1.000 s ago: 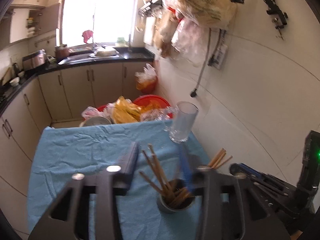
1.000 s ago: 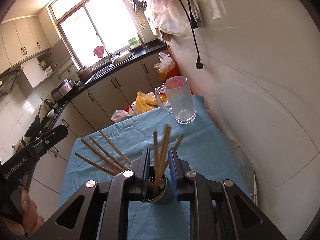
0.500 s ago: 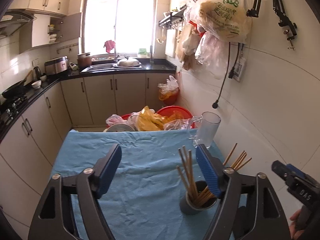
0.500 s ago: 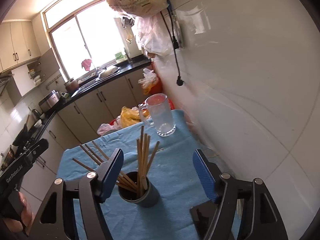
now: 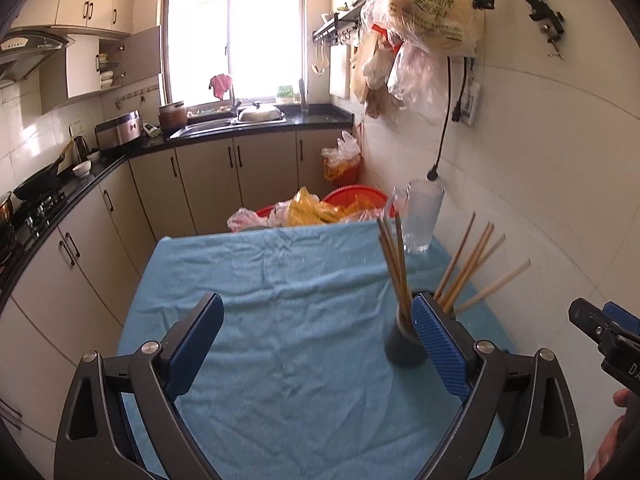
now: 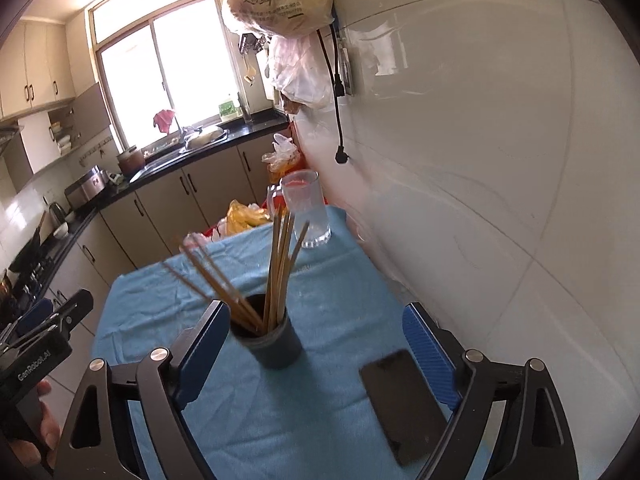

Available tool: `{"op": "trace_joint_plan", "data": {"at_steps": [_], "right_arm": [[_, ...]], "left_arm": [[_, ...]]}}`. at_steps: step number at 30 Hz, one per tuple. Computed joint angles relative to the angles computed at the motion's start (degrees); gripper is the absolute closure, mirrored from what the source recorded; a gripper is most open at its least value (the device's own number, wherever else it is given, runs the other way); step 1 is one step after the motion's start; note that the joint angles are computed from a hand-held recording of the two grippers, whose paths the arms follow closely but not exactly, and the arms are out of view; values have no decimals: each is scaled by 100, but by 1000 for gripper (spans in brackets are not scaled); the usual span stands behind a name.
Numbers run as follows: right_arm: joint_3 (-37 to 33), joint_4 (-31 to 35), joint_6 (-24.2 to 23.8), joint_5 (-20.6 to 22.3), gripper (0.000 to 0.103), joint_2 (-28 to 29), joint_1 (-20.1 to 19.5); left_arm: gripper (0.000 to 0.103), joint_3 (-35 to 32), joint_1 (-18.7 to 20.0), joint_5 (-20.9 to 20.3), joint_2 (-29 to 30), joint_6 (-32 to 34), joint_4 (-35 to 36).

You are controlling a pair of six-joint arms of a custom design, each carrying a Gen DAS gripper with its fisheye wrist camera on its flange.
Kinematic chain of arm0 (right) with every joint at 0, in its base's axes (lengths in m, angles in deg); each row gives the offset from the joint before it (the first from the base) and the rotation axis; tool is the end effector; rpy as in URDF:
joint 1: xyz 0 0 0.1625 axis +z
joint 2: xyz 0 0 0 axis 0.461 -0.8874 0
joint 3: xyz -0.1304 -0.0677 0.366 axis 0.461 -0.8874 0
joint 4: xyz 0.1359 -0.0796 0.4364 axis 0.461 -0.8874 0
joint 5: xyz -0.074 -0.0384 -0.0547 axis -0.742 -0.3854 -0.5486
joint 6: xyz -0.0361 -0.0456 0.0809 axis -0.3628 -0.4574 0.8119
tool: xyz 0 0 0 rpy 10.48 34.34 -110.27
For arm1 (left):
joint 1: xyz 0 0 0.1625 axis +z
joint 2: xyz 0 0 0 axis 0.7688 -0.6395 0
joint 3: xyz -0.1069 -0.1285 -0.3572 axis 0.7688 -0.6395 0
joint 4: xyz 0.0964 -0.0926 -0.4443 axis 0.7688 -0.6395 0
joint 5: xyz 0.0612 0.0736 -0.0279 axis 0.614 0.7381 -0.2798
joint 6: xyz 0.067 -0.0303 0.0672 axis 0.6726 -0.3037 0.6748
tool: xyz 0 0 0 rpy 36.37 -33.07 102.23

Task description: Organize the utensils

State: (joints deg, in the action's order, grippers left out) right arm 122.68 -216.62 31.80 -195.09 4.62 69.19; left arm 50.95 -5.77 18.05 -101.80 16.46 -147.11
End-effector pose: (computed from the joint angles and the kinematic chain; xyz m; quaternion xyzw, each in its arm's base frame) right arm 0.1656 -0.6874 0.3518 0.1076 -0.8561 0.4183 0.2838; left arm -0.3961 -0.7006 0.1452 0.1467 0.8147 -0.4363 0.3528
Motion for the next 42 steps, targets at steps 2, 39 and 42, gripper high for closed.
{"op": "trace_joint_plan", "data": {"at_steps": [2,39,42], "right_arm": [[307,-124,-17,-76,12,-155,43],[2244,-807,-289,-409,12,-1395,494],[2233,-830,-316,-396,12,-1388,480]], "left_arm": [[9,374,-52,-35,-227,-86,-22],[3,2218,-695,63,-1406,-193,106],[3,2058,-730,580,-1321,-653,849]]}}
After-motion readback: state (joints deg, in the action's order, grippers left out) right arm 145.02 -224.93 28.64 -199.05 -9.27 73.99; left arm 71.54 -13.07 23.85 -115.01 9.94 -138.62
